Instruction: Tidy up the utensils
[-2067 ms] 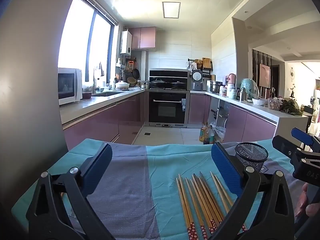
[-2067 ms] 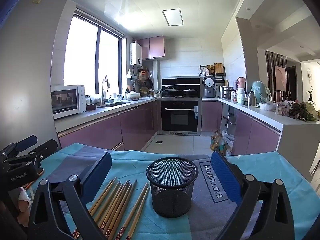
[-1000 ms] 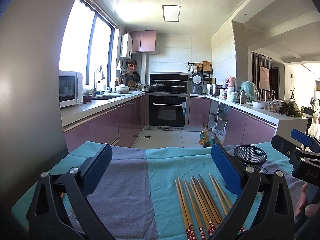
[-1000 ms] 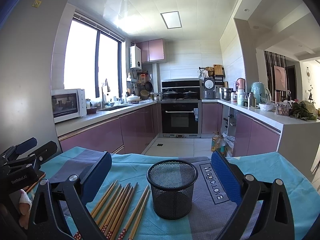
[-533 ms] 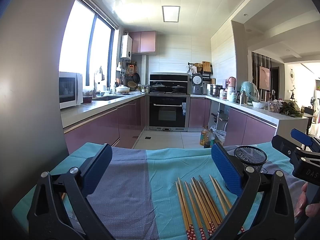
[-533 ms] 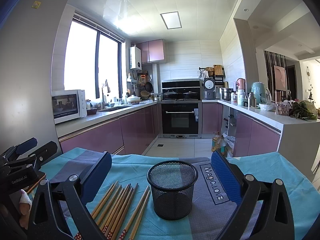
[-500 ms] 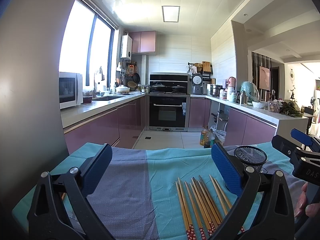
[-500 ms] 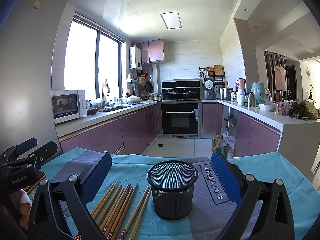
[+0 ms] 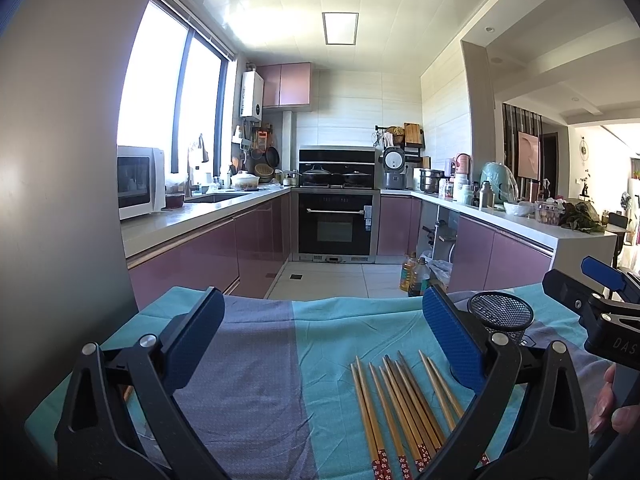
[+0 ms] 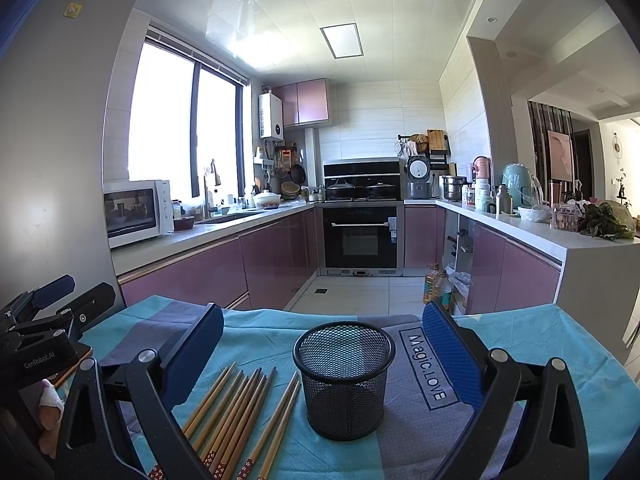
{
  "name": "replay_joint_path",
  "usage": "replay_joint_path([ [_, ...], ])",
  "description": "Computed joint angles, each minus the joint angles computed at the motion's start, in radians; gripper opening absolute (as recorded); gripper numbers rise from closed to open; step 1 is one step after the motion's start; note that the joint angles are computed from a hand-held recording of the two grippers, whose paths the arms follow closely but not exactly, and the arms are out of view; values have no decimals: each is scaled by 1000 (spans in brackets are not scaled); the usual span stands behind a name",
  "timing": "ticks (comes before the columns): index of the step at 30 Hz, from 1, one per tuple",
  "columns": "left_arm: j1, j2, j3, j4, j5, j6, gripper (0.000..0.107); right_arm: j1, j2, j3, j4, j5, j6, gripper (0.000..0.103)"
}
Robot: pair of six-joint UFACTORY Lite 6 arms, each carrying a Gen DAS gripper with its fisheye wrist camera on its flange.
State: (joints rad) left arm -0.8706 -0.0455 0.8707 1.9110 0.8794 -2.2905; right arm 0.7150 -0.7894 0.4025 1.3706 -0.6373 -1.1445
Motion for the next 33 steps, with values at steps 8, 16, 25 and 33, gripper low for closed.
replay_joint_path([
  [8, 0, 1, 1, 0, -1, 0, 98, -5, 2, 3, 2, 5, -3, 96],
  [16, 0, 3, 1, 3, 0, -2, 98, -9, -1, 3, 1, 10, -3, 96],
  [25, 3, 2, 1, 5, -3, -2, 98, -15, 0, -4, -7, 15, 13, 96],
  [33, -1, 6, 3, 2, 2, -1, 98, -12, 0, -5, -6, 12, 14, 96],
])
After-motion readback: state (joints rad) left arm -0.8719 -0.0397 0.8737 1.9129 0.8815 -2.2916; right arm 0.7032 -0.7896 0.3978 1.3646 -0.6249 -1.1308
